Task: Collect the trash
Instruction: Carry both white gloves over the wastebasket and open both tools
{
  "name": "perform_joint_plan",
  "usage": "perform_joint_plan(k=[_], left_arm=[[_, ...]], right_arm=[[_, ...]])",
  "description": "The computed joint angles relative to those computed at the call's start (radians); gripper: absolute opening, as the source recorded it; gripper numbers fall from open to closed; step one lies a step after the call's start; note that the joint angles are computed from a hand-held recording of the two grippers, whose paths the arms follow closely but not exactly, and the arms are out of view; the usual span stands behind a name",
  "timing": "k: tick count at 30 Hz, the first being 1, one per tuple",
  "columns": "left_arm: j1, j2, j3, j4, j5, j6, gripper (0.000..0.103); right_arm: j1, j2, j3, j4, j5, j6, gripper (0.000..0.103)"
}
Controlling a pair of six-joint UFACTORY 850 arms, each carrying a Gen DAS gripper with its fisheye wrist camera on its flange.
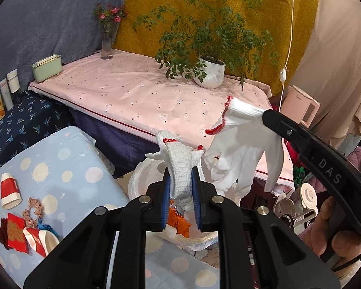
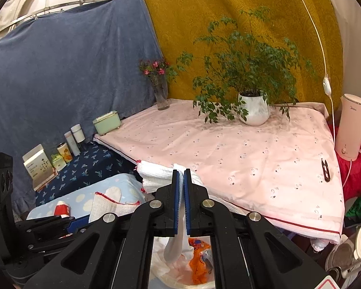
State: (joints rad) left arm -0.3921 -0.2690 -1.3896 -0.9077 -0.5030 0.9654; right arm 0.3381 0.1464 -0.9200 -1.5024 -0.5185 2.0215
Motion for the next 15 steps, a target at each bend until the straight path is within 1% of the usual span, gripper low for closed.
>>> perform_joint_plan(k=[6,8,9,11,12,13,14,15], left_arm=[[-0.022,-0.032,-0.027,0.040,0.005,-0.032,0.017],[-0.024,-0.035,-0.027,0.020,0.010,-0.015,0.018],[-0.025,-0.036,-0.026,0.016,0.018,-0.012,0.022],[-0.026,-0.032,-0.021,0.010,0.034,-0.008,0.046],[-0.026,-0.029,-0.015,-0.001,0.048,0.000,0.051],[-0.027,-0.026,-0.011,-0.007,0.062,0.006,0.056],[-0.027,-0.025,-0.011,0.001,0.068,0.000,0.062],[-0.026,-0.025,-0.011,0.004,0.072,-0.002,0.063]], right_arm=[[-0.022,-0.015,-0.001,0.001,0.015,-0.001,0.005],[-0.025,-0.023,-0.006,0.006,0.015,-0.011,0.006],[-0.026,-0.027,-0.009,0.007,0.009,-0.010,0.008],[-0.027,-0.031,-0.009,-0.003,0.000,0.007,0.018],[-0.028,-0.031,-0.007,-0.011,-0.005,0.022,0.027],[-0.028,-0.030,-0.005,-0.020,-0.008,0.037,0.033],[-0.028,-0.030,-0.003,-0.025,-0.010,0.045,0.035],[-0.028,-0.030,-0.004,-0.023,-0.010,0.046,0.036]])
